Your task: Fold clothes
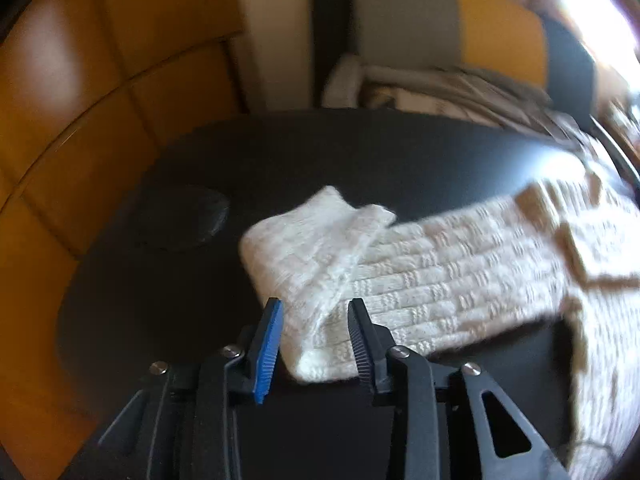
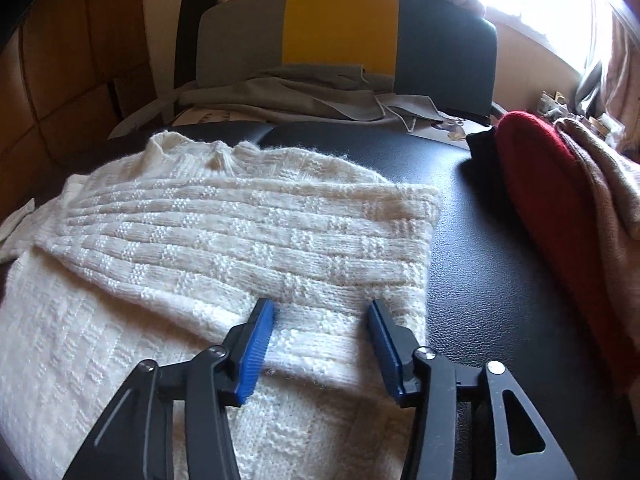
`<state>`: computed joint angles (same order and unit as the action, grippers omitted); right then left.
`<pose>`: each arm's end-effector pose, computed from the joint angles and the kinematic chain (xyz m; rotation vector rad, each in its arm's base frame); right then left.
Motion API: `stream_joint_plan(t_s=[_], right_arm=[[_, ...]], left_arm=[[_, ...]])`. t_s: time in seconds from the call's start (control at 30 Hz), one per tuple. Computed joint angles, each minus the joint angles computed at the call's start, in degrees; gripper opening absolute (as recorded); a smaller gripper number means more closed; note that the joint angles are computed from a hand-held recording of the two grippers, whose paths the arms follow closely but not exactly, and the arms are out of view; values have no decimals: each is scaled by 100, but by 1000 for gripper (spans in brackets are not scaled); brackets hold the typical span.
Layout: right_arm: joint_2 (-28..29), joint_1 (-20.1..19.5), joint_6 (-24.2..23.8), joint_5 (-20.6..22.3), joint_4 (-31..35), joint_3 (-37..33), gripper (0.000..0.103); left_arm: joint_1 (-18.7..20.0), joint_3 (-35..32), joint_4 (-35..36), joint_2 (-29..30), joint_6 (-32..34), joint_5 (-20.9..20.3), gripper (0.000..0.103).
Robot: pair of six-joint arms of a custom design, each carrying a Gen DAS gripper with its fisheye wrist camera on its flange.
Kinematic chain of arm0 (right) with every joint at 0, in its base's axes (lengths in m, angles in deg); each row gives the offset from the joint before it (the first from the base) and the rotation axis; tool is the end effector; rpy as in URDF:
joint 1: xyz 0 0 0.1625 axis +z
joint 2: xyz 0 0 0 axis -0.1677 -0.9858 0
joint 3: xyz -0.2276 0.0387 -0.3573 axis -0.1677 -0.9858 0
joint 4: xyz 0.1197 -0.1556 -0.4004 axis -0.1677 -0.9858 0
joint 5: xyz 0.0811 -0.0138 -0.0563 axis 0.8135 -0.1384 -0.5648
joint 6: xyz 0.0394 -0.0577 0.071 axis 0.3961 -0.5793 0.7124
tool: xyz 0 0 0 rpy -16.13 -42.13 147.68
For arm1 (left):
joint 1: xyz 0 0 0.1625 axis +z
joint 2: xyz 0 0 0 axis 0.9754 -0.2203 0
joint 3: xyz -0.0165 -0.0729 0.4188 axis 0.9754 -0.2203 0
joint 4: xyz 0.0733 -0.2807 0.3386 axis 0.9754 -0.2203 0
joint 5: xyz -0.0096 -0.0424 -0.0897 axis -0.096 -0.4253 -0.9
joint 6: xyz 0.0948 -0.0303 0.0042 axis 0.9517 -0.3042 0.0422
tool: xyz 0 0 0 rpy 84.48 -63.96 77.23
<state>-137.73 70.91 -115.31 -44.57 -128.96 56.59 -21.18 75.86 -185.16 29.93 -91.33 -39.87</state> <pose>-0.1801 -0.5547 0.4265 0.1276 -2.1252 0.9150 -0.1783 -0.6517 0.1201 0.4668 2.1676 -0.6368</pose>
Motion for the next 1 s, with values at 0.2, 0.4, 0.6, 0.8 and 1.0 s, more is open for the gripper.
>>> stream_joint_plan(t_s=[0.2, 0.4, 0.6, 0.8, 1.0], right_arm=[[5, -3, 69, -22, 19, -22, 56], [-12, -34, 149, 44, 107, -49, 58], [-35, -66, 235, 133, 201, -68, 59], [-42, -73, 248, 152, 205, -63, 59], [-48, -76, 267, 174, 209, -56, 59]], left_arm=[[120, -722, 1186, 296, 495, -376, 45], [269, -1543, 2413, 840, -203, 553, 45], [333, -1715, 2600, 880, -578, 476, 19], [313, -1035, 683, 325, -991, -723, 6], [-87, -521, -991, 126, -900, -2115, 6]])
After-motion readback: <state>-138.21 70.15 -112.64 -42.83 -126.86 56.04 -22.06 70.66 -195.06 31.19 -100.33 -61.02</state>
